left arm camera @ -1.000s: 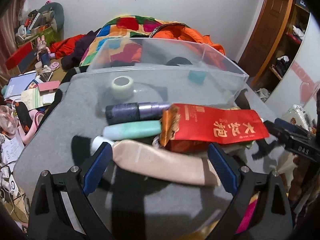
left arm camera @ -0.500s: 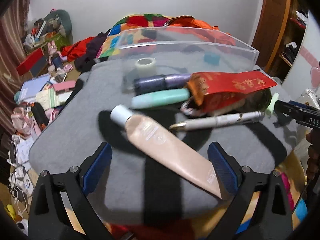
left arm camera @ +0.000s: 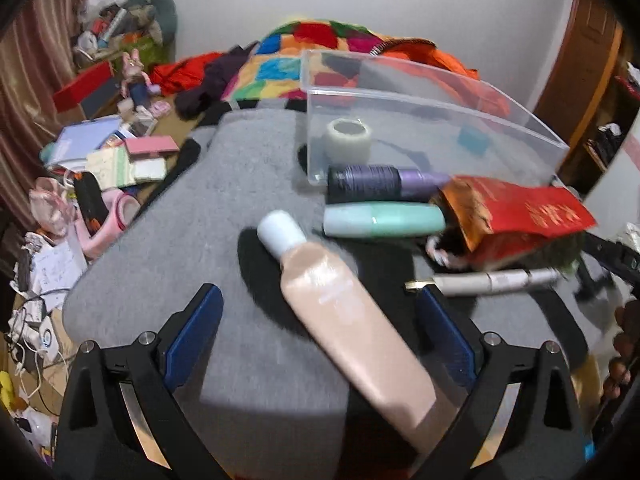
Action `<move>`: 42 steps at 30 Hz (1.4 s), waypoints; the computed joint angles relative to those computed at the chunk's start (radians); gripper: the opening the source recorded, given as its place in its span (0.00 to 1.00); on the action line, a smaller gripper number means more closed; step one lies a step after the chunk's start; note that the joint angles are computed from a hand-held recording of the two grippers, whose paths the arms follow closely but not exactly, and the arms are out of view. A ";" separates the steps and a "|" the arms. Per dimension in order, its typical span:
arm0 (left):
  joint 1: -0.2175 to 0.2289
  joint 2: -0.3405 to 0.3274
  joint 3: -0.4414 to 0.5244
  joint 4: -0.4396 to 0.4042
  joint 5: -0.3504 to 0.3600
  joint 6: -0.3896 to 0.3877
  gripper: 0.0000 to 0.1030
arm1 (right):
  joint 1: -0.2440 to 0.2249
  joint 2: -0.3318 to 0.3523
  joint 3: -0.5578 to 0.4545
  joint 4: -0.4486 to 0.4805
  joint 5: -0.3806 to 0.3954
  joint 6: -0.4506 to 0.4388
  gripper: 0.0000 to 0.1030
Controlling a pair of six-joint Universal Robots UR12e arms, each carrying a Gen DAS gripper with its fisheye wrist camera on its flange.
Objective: Organize objects
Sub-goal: 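Grasp beige tube with left tool while right tool grasps green-white stick, then carry beige tube and green-white stick into the clear box and release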
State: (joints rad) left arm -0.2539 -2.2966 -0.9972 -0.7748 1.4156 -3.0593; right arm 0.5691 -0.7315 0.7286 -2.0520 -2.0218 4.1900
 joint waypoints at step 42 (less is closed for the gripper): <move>0.036 0.037 -0.079 0.123 -0.056 0.010 0.21 | 0.031 -0.009 0.030 -0.066 -0.079 -0.180 0.14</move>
